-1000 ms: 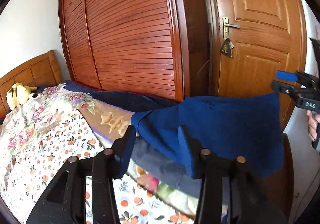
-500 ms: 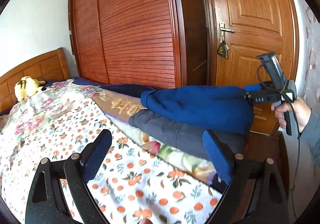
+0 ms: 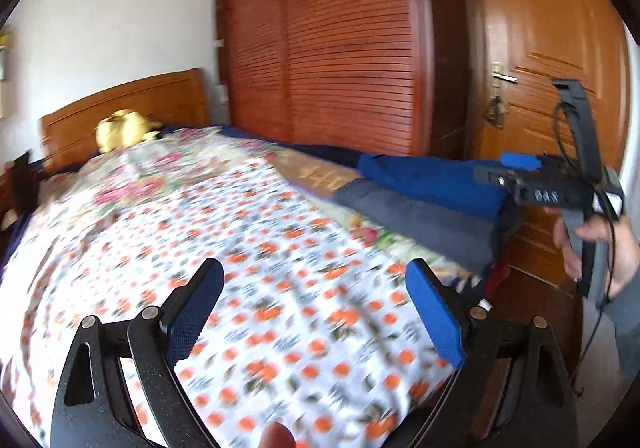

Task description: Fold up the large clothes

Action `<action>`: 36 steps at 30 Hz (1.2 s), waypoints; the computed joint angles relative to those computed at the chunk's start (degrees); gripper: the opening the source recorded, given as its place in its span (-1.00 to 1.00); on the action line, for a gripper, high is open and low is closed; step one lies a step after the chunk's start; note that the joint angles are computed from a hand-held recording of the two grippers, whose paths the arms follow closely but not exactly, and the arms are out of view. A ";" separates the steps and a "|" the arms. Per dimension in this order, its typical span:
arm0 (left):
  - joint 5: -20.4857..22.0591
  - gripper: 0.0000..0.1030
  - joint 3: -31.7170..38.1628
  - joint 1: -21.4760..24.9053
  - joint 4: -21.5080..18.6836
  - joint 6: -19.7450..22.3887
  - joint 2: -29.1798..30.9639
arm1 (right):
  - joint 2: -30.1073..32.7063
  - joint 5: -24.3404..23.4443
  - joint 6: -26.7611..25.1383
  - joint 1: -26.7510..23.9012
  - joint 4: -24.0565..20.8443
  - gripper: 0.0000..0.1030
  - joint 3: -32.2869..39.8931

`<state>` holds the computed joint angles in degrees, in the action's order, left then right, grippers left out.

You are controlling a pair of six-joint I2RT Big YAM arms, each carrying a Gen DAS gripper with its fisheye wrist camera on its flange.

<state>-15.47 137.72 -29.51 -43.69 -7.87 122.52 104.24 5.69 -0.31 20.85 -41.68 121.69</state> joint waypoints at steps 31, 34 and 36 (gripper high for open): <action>-21.86 0.80 -55.59 6.64 16.28 -16.62 -35.45 | -1.75 -12.65 -0.61 11.07 25.70 0.64 -20.02; -21.83 0.80 -57.40 6.66 17.11 -17.06 -36.76 | 0.14 -13.83 -0.34 10.86 27.64 0.64 -19.96; -21.75 0.80 -57.98 6.63 17.34 -17.21 -37.15 | 1.31 -14.04 -1.00 10.90 28.12 0.64 -19.50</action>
